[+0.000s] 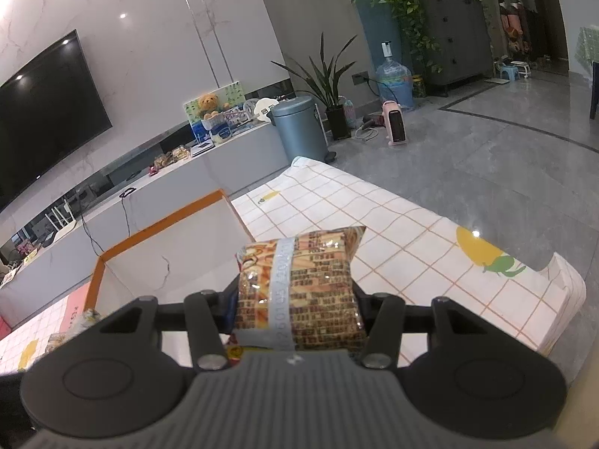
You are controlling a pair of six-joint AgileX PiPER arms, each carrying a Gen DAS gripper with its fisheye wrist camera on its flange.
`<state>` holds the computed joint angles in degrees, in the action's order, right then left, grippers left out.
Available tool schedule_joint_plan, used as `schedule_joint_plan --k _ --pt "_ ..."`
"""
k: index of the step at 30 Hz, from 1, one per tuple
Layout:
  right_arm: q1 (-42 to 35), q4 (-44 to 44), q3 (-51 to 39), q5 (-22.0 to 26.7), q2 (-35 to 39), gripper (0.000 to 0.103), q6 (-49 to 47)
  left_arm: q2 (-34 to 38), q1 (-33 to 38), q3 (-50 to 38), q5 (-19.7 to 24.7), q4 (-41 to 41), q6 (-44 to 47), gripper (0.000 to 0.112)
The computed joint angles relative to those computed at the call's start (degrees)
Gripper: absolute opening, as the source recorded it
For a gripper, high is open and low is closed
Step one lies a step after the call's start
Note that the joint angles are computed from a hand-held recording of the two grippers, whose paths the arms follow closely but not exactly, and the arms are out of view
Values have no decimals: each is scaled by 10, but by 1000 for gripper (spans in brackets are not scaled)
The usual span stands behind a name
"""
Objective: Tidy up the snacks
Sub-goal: 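Carry both packets over the orange box and open both tools, then withdraw both tools from the box back toward the snack pile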
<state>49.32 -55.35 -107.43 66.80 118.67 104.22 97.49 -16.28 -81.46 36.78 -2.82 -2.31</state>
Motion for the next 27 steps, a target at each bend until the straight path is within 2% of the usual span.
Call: schedule_joint_plan --k 8,12,18,21,23,27 --pt "9 -5 14 1 -8 51 19 -25 0 31 -29 -16 3 98" --pt "7 -7 19 -5 -10 51 24 -41 -3 43 -46 6 -13 98" --pt "5 -11 29 -19 -14 51 23 -54 -6 46 -42 21 -24 98" --pt "7 -19 44 -38 -23 51 27 -71 7 62 -51 -25 28 98" --pt "9 -24 50 -50 -26 51 27 -87 9 74 -58 -16 24 98" --pt "13 -28 40 -60 -19 51 4 -116 28 99 -73 -56 66 98"
